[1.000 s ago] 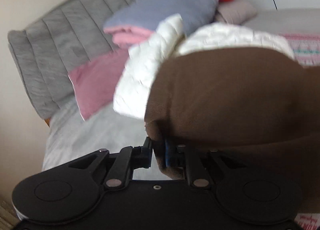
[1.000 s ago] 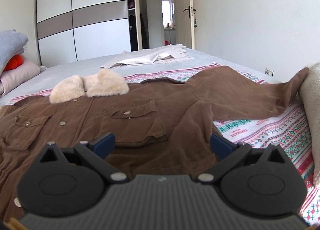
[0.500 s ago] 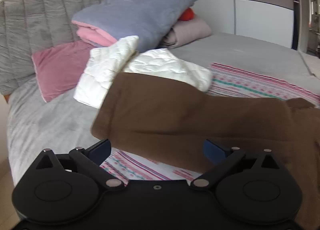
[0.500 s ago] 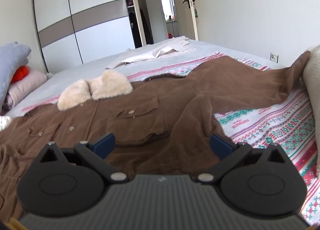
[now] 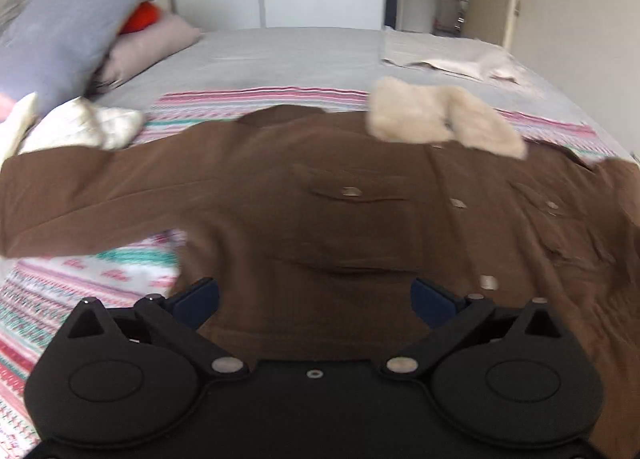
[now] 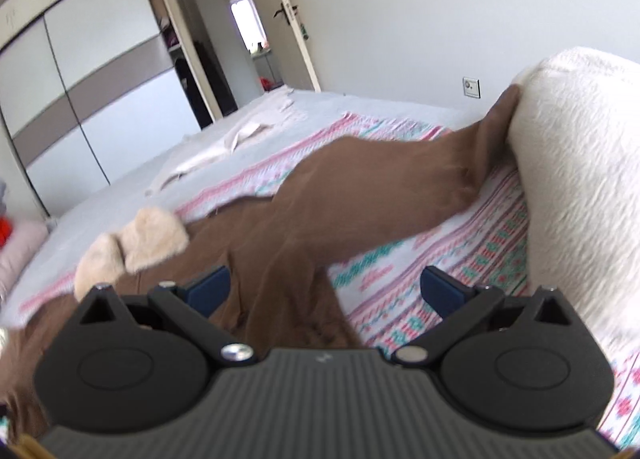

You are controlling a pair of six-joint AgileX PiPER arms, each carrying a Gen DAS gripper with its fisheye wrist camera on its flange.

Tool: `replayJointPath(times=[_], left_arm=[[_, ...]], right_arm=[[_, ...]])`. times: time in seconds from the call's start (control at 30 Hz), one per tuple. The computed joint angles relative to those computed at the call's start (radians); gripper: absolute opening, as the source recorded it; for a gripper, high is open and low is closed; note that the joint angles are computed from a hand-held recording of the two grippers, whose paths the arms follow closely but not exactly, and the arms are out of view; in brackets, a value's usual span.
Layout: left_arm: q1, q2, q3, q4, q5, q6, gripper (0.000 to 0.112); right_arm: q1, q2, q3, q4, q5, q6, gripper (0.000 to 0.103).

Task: Fold large clothes
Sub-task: 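Grasp the jacket sleeve beside the white fleece blanket with the right tool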

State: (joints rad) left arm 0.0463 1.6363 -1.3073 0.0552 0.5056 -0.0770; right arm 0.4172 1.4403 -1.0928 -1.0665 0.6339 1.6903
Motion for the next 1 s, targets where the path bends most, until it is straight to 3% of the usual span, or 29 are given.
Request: replayJointPath(times=[0.17,0.33,0.4,0.53,0.63,0.73,0.87,0.93,1.0], left_arm=[[-0.182,0.079,-0.143,0.130,0.035,-0.169,0.103],[-0.327,0.260,-0.377,0.172,0.036,-0.264,0.103],[-0.351,0.370,-0.508,0.060,0.034,-0.214,0.103],[-0.373,0.657,-0.893,-0.227,0.113,-0.111,0.102],[-0.380,0.776,-0.972,-0.518,0.001,0.085,0.100],[-0.396,0.800,-0.870,-0.818,-0.175,0.383,0.097],[-0.360,0.831,-0.866,-1.114,-0.089,0.716,0.092],[-0.344,0.835,-0.875,-1.173,-0.046,0.753,0.092],[-0.346,0.844,-0.900,-1.130,-0.038,0.703,0.091]], right_arm=[[-0.196,-0.015,-0.074,0.298,-0.118,-0.299,0.103],[-0.397,0.087,-0.262,0.761,-0.092,-0.797,0.103],[-0.479,0.147,-0.355,0.956,-0.035,-0.961,0.103],[-0.598,0.303,-0.573,1.159,0.107,-1.009,0.103],[-0.613,0.413,-0.719,1.165,0.141,-0.960,0.103],[-0.605,0.544,-0.869,1.129,0.191,-0.838,0.102],[-0.542,0.766,-1.162,0.895,0.425,-0.605,0.095],[-0.525,0.854,-1.256,0.843,0.494,-0.506,0.094],[-0.494,0.924,-1.325,0.756,0.529,-0.429,0.095]])
